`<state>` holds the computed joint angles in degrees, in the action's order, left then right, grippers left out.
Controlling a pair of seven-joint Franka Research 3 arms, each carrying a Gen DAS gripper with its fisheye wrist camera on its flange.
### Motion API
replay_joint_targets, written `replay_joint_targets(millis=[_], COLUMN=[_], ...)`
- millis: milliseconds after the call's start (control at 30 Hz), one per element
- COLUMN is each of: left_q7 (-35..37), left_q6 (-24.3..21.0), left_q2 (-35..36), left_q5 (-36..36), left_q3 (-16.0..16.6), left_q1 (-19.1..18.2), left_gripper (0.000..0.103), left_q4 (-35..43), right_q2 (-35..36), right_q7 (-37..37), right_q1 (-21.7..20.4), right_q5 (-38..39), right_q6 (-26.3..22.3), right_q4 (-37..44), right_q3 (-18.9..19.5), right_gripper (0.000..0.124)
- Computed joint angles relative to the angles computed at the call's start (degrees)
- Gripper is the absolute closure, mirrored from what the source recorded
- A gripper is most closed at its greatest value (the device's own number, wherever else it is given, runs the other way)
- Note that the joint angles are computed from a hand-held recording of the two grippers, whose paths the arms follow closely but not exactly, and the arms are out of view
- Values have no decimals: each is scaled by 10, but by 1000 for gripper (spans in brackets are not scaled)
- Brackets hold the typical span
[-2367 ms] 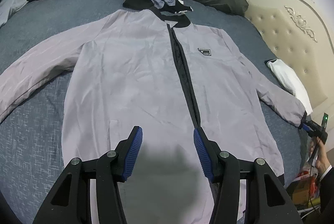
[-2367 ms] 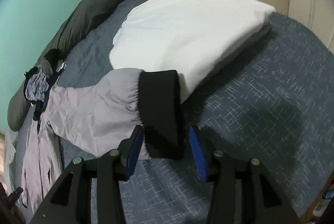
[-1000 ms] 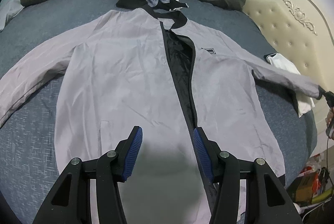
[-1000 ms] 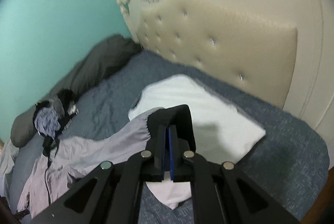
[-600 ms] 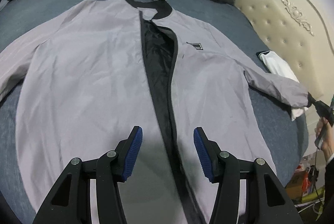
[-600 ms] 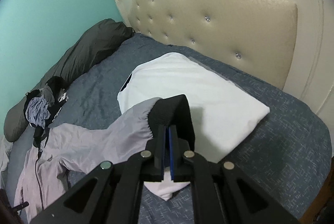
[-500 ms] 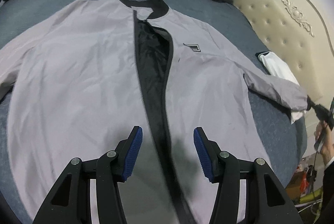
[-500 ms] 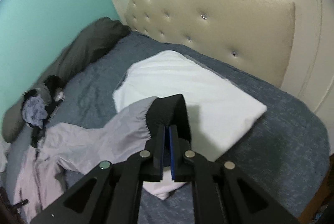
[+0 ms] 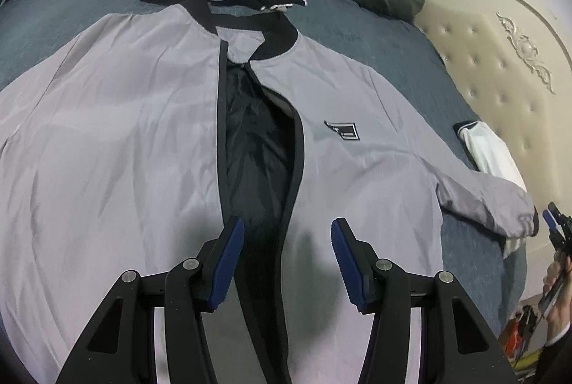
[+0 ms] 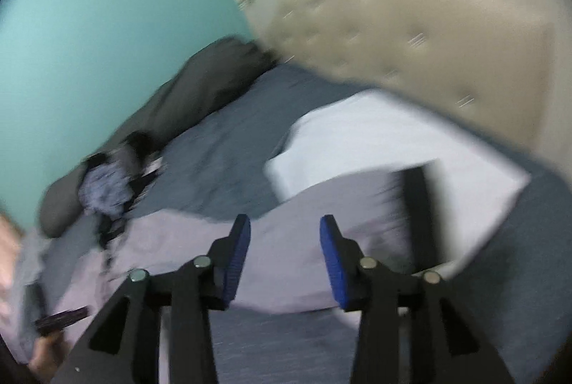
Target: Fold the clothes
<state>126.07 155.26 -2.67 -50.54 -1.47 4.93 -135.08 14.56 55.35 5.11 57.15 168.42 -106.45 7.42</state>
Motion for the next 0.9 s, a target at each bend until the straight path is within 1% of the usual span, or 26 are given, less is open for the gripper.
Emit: replay_joint_targets(millis=[100,267,367,400,467,533,600,633,700,800,900], left_q7=[-5,5,12,17,20,19,25,29,42,51,52], left_q6=[8,1,-5,-10,-21,-25,-24,-24,-24,-36,-39], left_q2=[22,55,72,78,88,97,98,98,95,87,82], left_q5=[8,-8,-10,-14,-22,-17,-14,-13,-23,-42,-38], left_q3=[-5,-18,-29,-33,-38,-42,-47,-49,-51,-48,-43], left_q1=[0,12,21,24,32,37,41,42,47,53,52], left_gripper=[48,48,49,51,61,84,89,94,98,99,99], left_q4=[18,51,66,72,81,87,86,85,82,78,73], right_q2=[37,95,122,130,147,162,177,184,197,216,230], right_q7=[-3,34,47,56,72,89,113,125,151,193,236], right_q1=[9,37,41,43,49,53,55,56,58,57,59], right_q5=[14,-18,-26,-31,-41,-49,-53,-53,-55,-52,-53], right_q6=[-36,-63,-84,-93,-110,-124,-133,-138,-140,-139,-120], right_q4=[34,82,107,114,129,144,156,161,170,182,188], right_q3=[21,34,47,49,52,54,56,57,57,59,58], right_gripper=[82,82,82,82,82,82,82,82,82,80,78])
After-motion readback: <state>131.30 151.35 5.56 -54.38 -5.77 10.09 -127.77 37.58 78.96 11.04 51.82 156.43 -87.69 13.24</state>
